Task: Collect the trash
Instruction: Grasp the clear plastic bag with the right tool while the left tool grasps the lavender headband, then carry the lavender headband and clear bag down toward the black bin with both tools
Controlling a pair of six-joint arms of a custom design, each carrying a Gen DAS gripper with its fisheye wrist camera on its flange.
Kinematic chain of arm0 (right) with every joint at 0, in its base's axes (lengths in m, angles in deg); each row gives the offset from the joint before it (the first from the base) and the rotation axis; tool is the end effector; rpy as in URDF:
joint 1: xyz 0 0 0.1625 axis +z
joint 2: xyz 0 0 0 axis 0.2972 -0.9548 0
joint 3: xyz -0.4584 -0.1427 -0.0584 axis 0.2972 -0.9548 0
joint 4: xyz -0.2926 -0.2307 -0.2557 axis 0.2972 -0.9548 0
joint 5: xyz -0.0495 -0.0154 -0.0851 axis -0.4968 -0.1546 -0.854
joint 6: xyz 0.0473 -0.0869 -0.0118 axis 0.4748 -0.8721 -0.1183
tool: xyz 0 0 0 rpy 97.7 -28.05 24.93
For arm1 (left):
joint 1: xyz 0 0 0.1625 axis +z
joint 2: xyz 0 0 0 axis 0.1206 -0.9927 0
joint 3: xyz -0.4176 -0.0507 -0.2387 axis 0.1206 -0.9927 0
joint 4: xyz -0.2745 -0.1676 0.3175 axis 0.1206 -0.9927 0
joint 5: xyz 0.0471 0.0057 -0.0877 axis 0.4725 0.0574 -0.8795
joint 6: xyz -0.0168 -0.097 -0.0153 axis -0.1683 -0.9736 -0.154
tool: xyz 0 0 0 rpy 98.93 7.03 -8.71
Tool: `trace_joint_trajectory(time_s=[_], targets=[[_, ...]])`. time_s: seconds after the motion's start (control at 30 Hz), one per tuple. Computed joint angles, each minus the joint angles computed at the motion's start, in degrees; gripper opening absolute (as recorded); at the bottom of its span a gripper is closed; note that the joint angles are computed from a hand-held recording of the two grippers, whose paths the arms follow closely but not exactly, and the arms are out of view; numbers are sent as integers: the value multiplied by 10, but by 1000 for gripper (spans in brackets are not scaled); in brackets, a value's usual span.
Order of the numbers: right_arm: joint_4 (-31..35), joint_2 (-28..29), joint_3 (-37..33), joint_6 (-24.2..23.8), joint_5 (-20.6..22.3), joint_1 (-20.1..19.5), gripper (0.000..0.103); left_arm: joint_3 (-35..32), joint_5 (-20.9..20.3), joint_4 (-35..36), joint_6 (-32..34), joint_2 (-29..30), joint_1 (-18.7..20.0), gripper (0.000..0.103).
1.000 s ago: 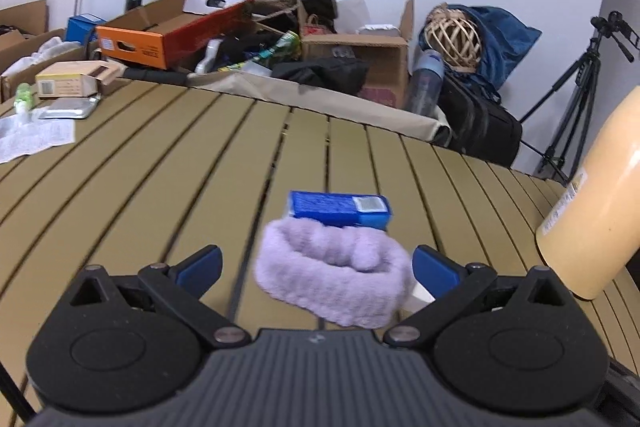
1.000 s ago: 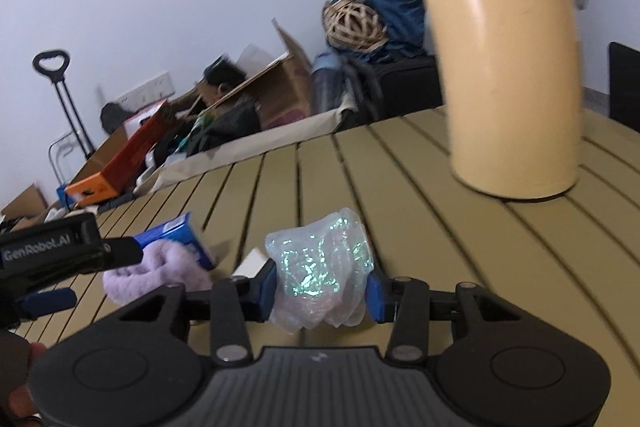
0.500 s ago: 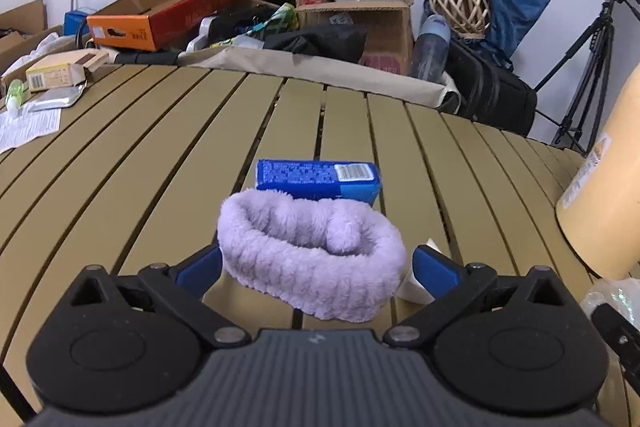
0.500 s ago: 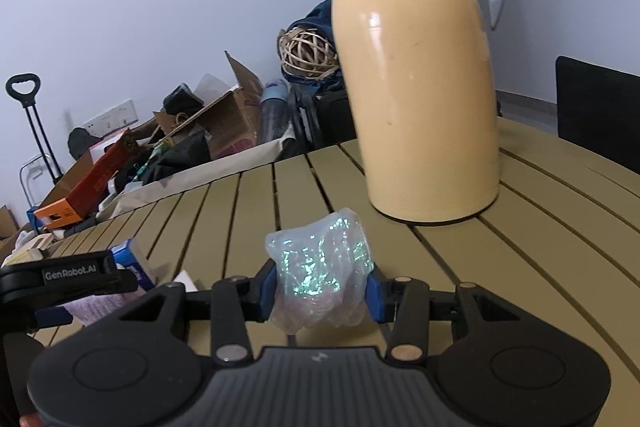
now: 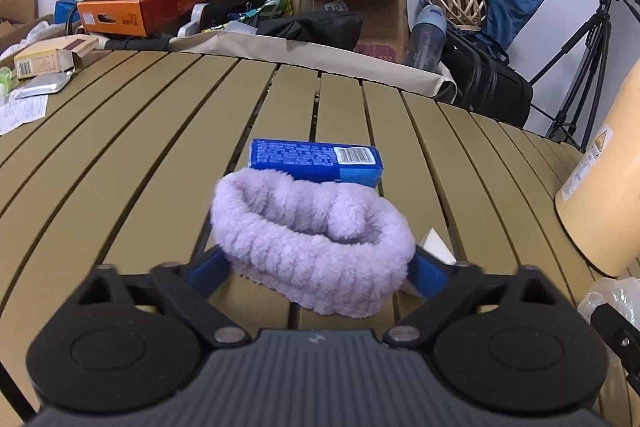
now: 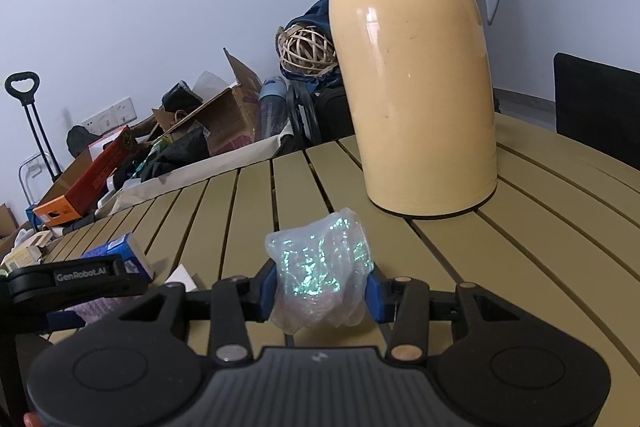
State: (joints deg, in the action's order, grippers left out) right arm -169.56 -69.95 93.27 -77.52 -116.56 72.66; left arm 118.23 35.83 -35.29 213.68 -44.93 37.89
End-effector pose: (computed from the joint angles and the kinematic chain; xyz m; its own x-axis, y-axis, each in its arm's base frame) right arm 0.0692 -0.5186 0.3173 -0.7288 0.5923 0.3437 -0.2448 0.2434 -0.9385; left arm -0.4300 -0.6963 -0.0129 -0.7454 0.4099 -0.5258 0.6431 0.6500 -0.4049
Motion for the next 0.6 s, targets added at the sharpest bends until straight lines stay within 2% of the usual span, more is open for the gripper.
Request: trace_joint_trajectory(time_s=[0.07,0.13,0.17,0.23,0.33,0.6], targets=[[1,2,-1,-2,0,1,43,-2,9,3,-1,0,1,79],[3,2,-1,-1,0,2,43,1,14,1,6,-2,2,63],[5,2,-1,-1,2,1,43,6,18,-3,11,-5,2,59],[6,2,-2,0,2,2,43,18,24,-14,22,-12,0,44],[6,1,0,-1,7,2,43,41,12,-35,39,-21,-5,40],[-4,-2,10,-5,18,5,43,77,20,-54,33,-43,-6,36]])
